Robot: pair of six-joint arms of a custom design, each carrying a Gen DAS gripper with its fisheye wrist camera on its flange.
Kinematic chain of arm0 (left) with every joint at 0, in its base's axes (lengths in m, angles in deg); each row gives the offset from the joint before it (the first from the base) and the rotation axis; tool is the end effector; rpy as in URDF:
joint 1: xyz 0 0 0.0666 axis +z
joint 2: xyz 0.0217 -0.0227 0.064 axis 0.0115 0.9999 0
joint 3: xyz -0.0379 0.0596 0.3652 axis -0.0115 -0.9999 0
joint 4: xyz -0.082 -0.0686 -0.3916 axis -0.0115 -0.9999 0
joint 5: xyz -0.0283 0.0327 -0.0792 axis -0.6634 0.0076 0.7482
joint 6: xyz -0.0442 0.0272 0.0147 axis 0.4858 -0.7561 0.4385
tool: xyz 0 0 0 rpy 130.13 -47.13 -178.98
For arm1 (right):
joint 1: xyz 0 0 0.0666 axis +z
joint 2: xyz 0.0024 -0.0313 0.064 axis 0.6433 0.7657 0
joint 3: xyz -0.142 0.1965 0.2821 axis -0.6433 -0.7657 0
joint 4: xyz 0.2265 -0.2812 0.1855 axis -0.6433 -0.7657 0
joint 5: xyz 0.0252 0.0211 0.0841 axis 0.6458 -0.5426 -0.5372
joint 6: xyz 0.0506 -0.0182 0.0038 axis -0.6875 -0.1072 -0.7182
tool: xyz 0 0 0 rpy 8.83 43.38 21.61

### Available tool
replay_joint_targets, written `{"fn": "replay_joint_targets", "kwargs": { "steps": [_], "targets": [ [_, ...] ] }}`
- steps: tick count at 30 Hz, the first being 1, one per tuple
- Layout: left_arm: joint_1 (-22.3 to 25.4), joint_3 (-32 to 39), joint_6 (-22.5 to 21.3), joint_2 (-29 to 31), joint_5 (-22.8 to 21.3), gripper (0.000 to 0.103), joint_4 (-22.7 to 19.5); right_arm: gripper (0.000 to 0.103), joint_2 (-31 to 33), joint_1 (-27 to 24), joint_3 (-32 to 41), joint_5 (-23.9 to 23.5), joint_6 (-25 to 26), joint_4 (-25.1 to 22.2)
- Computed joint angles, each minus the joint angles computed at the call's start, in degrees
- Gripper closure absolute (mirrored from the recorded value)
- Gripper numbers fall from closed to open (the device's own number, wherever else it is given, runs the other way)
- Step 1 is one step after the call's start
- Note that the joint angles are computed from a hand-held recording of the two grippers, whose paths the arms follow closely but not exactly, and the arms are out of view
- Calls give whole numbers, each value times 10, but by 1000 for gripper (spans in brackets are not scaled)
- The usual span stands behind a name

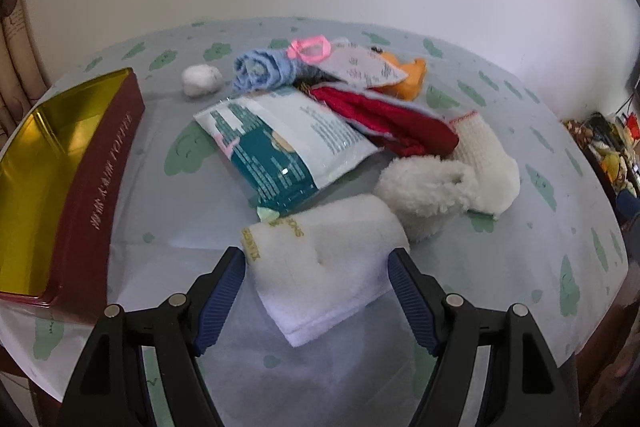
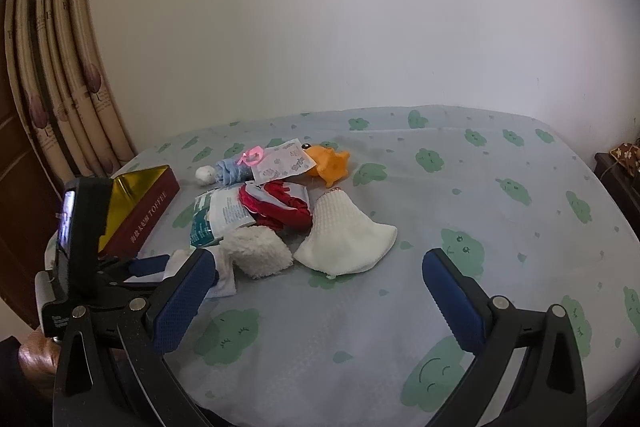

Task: Organize soft objects
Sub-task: 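Grasp the white terry sock with the left tool while the right tool grasps the fluffy white sock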

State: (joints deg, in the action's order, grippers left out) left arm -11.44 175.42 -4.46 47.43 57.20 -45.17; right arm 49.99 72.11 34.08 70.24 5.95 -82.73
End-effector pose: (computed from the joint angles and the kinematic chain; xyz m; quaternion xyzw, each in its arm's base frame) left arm 0.6684 -0.1492 0.4928 0.1449 0.9418 -0.0952 0.2879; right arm 0.4824 0.2754 0.5063 0.2160 0.8428 -0.0020 0.4930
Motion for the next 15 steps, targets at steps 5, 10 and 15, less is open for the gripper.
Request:
{"fn": "replay_joint_targets", "kwargs": {
  "steps": [5,10,15],
  "targets": [
    [-4,-29,-20,-9,-10,27,15,0,1,-2,0,-7,-3,-2],
    [13,-23,9,-4,39,75,18,0,-1,-5,-2,-13,-14,-8],
    [24,-30,25,-10,64,87,21,0,-2,-9,-4,-20,-23,-11]
  ]
}}
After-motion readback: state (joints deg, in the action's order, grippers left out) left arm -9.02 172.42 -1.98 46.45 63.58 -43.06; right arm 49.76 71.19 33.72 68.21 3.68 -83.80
